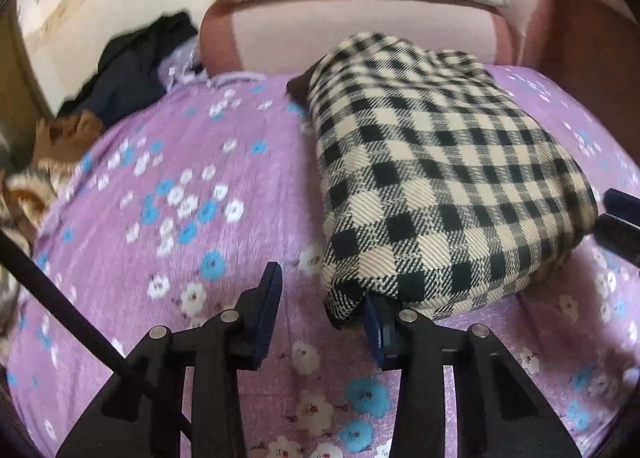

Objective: Fold large clothes

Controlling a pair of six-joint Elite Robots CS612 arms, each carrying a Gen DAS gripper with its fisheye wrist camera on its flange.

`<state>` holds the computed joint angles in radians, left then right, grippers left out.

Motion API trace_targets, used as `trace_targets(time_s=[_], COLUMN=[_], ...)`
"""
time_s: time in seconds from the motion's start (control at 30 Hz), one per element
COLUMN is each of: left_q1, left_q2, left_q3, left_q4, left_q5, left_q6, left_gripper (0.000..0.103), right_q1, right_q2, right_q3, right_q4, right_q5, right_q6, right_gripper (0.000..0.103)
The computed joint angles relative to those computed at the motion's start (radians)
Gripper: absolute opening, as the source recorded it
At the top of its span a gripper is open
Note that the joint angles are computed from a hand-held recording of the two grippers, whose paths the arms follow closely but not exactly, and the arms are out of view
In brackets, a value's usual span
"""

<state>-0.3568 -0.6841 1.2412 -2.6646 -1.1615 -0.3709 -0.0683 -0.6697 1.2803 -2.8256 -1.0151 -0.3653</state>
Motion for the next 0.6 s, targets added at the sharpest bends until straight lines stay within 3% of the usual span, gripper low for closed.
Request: trace_targets(time_s=[0.17,0.3,0.37,0.4,0.5,0.6], left_q1=[0.012,0.010,0.012,0.014,0.018,0.023], left_q2=[0.004,0.005,0.006,0.006,-0.007,-0.026], left_q3=[-0.011,-0.008,-0.010,-0.010,0.000,0.019], left_q4=[0.038,0.042,0.044,0.044,0.043,0.015], left_q5=[-0.049,-0.048,-0.056,-0.063,-0.090,-0.112], left_q6=[-0.057,-0.064,-0.069,-0.069,-0.063,-0.040], left_gripper=[0.036,0.036,0.036,0.036,0.036,0.036], right_q1=[0.008,0.012,0.012,0.012,0.000,-0.011], right_q2=[0.005,0.038,0.068,0.080,0.091,0.074], right_q3=[-0.016,-0.087,-0.138,-0.160,-0.188,-0.174], right_q4=[-0.040,0.094,0.177,0.224,0.289,0.230], right_q5=[-0.011,-0.002,-0.038,-0.060,-0.061,-0.058], right_q6=[0.025,0.028,0.057,0.065,0.096,0.122], right_gripper=[0.058,0.033,0.030,0.023,0.022,0.023])
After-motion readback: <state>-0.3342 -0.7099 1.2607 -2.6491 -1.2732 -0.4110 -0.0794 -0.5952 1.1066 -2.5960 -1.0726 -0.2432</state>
